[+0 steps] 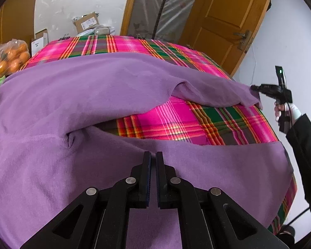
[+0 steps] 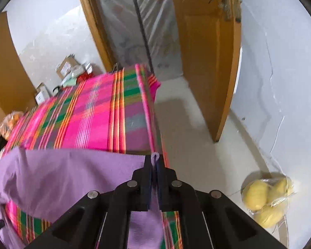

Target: Fold clothes

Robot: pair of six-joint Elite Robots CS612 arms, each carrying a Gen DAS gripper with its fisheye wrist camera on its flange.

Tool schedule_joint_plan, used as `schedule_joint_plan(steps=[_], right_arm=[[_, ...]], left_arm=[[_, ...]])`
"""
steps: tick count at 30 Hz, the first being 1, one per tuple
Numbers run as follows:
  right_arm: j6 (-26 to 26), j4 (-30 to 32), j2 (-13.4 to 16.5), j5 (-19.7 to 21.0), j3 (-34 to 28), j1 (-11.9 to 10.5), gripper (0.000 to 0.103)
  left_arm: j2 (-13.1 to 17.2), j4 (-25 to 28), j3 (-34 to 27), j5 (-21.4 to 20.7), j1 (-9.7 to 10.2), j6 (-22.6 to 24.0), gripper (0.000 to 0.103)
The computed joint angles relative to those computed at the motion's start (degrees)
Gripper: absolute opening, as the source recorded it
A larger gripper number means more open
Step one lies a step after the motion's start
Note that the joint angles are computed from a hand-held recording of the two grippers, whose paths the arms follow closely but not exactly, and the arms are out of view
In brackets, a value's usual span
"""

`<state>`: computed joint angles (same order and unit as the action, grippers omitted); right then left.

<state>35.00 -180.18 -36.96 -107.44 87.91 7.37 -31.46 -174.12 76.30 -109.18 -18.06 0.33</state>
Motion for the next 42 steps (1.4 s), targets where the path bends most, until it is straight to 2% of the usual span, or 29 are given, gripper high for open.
schedule_joint_plan(steps=[4, 11, 14, 19, 21, 25, 28, 31, 37, 40, 42], right_arm=[[-3.2, 1.8, -0.1, -3.0, -2.6, -0.2, 0.004], [-9.8, 9.0, 2.1, -9.1, -10.2, -0.2, 0.004], [-9.3, 12.5, 3.1, -9.3, -12.0, -0.8, 0.004], [-4.4, 13.3, 4.0, -5.8, -12.2, -2.0, 0.007], [-2.0, 11.0, 3.8, -3.6, -10.8, -2.3, 0.009], [6.6, 3.4, 2.1, 1.0, -4.9, -3.3, 0.028], [14.7, -4.5, 1.4, 7.1, 0.3, -4.4, 0.030], [20.7, -10.2, 1.9, 12.3, 2.9, -4.8, 0.034], [33.2, -20.4, 4.5, 21.7, 4.2, -5.8, 0.037], [37.2, -22.1, 5.8, 23.9, 3.3, -6.3, 0.037], [37.5, -21.5, 6.1, 23.7, 2.5, -6.3, 0.037]], left_arm=[[0.3, -0.2, -0.9, 0.0, -0.27, 0.3, 0.004], [0.8, 0.1, -2.2, -0.3, -0.72, 0.3, 0.004], [1.1, 0.3, -2.7, -0.2, -0.77, 0.1, 0.004], [1.5, 0.8, -3.6, -0.6, -0.76, -0.6, 0.004], [1.5, 0.4, -3.5, -0.8, -0.74, -0.7, 0.004], [1.4, -0.5, -3.1, -1.3, -0.57, -1.4, 0.004], [1.4, -1.0, -2.8, -1.6, -0.46, -1.8, 0.004], [1.1, -1.5, -2.3, -1.8, -0.46, -1.7, 0.004], [0.7, -2.1, -1.3, -1.7, -0.32, -2.1, 0.004], [0.7, -2.1, -1.1, -1.5, -0.18, -2.6, 0.004], [0.8, -2.0, -1.2, -1.5, -0.11, -3.1, 0.004]])
